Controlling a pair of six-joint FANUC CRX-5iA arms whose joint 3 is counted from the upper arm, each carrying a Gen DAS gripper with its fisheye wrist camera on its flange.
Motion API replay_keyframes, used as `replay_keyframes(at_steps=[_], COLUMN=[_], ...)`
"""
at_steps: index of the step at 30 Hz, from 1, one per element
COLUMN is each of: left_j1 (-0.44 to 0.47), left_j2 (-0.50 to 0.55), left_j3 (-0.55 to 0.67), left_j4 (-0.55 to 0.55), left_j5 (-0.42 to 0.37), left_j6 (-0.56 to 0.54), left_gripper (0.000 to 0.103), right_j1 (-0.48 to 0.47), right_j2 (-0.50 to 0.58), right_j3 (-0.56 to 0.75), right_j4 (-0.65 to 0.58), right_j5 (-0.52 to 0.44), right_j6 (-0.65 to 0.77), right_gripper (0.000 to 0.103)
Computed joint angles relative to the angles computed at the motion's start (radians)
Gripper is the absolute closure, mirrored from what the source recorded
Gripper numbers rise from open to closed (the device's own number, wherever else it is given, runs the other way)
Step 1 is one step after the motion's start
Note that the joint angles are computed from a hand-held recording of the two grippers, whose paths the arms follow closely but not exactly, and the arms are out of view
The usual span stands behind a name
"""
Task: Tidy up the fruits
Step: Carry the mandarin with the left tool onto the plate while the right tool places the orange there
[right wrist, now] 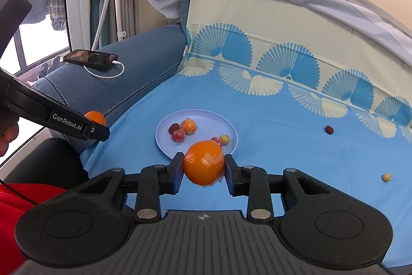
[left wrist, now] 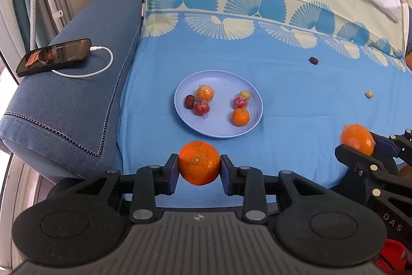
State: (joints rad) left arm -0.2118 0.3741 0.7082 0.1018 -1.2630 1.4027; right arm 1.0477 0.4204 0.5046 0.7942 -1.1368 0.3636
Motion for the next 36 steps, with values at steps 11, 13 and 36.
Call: replay_keyframes(at_steps=[11,13,36], left_j1=[0.000,0.000,-0.015], left_j2=[0.039,0.046,0.330], left_j3=[0.036,0.043,0.484], left_j4=[0.004,0.003,-0.041], left_j5=[-0.024,-0.027,-0.201], left_j6=[-0.012,-0.012,0.035], left_gripper=[0.066,0.066,0.066], right_j1=[-0.013,-0.016,-0.089], right_j2=[0.026,0.033,0.187], right_j3=[0.051,0.064,0.302], right_j4=[-0.063,-0.074,-0.190], right_j5=[-0.022,-0.027,-0.039], right_j6=[0.045,0.058,0.204], right_gripper=[0.068,0.068,0.068])
